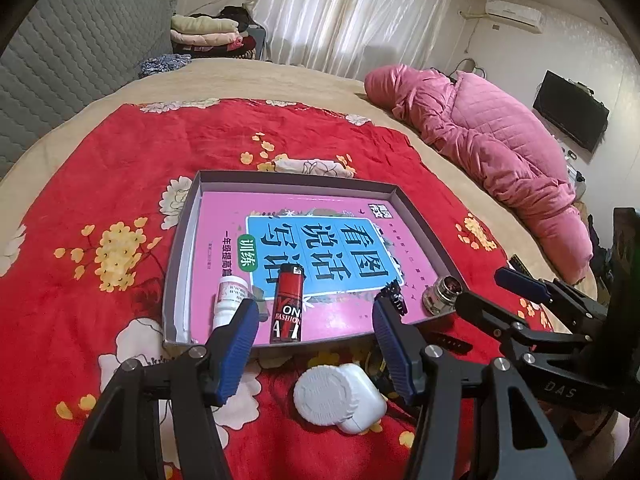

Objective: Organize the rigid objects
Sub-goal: 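Move the left tool to the white-capped bottle while the right tool moves to the yellow-black watch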

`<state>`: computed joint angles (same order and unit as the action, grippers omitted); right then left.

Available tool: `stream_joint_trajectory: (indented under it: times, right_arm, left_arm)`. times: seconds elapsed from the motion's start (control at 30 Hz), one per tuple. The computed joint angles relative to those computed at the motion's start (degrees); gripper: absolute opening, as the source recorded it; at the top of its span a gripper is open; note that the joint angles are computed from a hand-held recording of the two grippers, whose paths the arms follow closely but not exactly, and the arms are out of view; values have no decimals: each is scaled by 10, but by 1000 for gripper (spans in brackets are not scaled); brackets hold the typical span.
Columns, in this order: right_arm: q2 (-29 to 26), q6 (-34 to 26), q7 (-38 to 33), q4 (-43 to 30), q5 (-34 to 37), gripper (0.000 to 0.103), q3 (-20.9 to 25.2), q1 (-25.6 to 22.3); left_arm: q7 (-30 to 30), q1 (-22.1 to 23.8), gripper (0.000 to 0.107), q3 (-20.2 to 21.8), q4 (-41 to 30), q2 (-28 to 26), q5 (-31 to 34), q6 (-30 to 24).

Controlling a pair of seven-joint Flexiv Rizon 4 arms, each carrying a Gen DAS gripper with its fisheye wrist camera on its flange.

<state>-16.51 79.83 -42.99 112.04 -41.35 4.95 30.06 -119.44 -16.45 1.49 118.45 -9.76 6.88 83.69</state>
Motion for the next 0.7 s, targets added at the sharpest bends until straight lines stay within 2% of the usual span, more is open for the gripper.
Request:
stream_joint_trajectory:
  times: [0.2, 0.4, 0.47, 0.53, 0.7]
  right_arm:
    - [9, 9, -35, 14, 39, 78, 25, -14]
    - [20, 22, -45, 42, 60, 78, 28, -12]
    - [21, 16, -57, 44, 75, 78, 36, -16]
    - [26, 16, -54, 52, 67, 78, 29, -10]
    - [27, -6, -84, 52, 91, 78, 47, -17]
  left_arm:
    - [-5, -1, 59, -3, 9, 13, 5, -16]
    - [1, 6, 59, -14, 22, 26, 0, -29]
    - [7, 9, 59, -20, 29, 29, -9, -30]
    - [35, 16, 59, -35, 44, 32, -46, -23]
    - [46, 13, 59, -39, 52, 30, -62, -34]
